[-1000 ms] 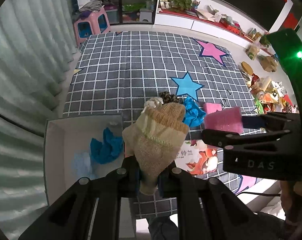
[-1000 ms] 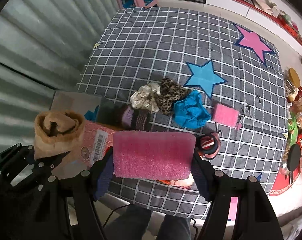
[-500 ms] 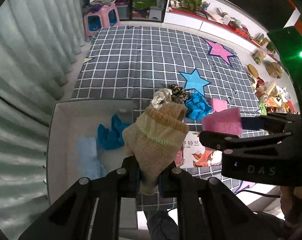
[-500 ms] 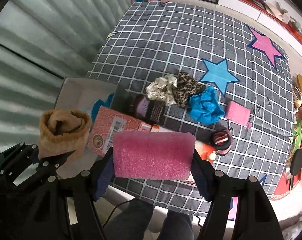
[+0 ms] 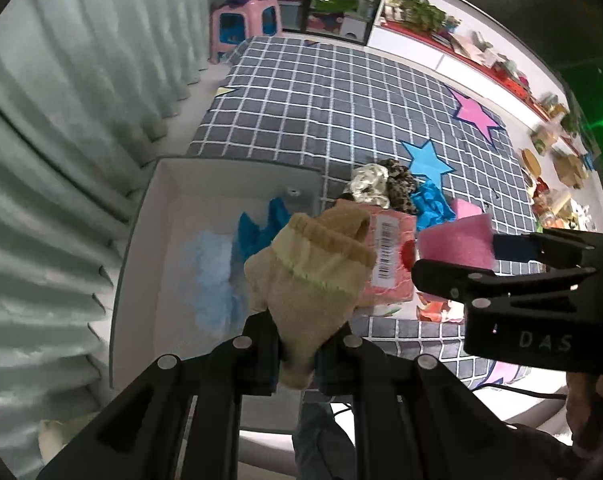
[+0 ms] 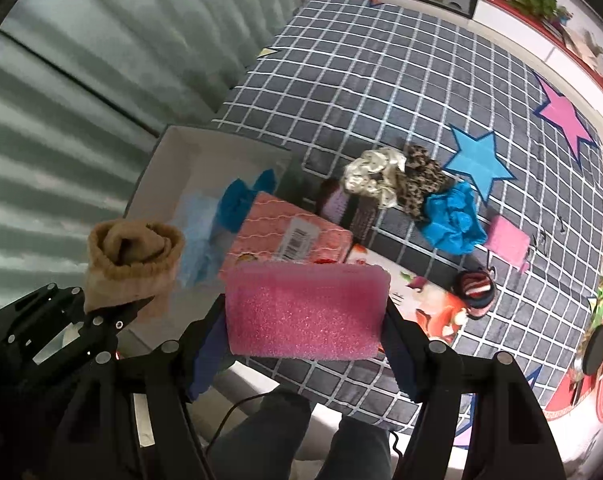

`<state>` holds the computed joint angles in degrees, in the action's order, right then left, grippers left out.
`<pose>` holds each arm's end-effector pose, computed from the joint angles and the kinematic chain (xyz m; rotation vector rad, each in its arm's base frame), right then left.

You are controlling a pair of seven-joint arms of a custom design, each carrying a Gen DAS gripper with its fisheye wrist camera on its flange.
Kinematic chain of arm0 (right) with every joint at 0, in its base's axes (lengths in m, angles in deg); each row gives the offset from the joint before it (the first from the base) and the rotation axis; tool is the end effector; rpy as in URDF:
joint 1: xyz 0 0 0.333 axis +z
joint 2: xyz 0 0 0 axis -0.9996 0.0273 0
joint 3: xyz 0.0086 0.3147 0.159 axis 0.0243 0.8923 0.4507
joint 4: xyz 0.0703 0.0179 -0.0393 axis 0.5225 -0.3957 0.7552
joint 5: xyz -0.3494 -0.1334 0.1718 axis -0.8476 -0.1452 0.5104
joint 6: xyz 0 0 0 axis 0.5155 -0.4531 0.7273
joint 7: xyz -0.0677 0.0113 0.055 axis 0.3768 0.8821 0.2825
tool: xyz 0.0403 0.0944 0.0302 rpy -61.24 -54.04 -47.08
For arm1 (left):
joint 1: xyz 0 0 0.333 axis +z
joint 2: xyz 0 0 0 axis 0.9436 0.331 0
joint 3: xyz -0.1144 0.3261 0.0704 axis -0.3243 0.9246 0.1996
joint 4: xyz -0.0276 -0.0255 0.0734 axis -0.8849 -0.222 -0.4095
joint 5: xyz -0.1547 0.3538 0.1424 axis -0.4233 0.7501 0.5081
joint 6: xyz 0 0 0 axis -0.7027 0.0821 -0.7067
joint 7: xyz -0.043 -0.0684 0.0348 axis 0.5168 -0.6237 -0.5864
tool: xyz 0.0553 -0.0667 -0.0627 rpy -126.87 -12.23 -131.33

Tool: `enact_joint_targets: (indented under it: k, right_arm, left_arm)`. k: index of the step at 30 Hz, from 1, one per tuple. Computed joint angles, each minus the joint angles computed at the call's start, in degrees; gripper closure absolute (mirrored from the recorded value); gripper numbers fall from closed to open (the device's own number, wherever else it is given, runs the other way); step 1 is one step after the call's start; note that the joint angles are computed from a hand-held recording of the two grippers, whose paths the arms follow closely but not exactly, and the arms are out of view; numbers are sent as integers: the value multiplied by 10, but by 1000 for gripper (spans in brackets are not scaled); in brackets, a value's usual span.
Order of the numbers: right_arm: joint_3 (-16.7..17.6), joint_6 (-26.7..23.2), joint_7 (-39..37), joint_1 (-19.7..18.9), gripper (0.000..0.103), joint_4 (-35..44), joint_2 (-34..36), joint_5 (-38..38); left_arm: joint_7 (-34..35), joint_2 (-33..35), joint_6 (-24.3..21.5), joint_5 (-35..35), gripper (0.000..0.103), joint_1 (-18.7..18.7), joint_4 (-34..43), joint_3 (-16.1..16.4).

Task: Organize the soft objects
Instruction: 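Carry the beige glove in the left tool and pink sponge in the right tool over the white box, then lower the glove and sponge into the white box and open both tools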

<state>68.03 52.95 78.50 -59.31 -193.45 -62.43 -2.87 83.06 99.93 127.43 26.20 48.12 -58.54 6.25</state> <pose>0.4747 0.3836 0.5554 -1.4651 2.4333 -0.0706 0.5760 -0.4453 0.5668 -1.1544 2.8414 -0.4984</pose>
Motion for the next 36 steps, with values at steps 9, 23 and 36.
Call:
enact_joint_targets:
  k: [9,23,36]
  right_arm:
    - [-6,-3,-44,12,31,61,50,5]
    - [-26,-25,-113,38,31,166,135,24]
    - [-38,-44,-174,56,31,250,209,56]
  left_arm:
    - [-19,-8,1,4,89,13,-14,10]
    - [-51,-6,-11,14,89,35,-21,22]
    - [-76,16,-37,35,89,44,-13,29]
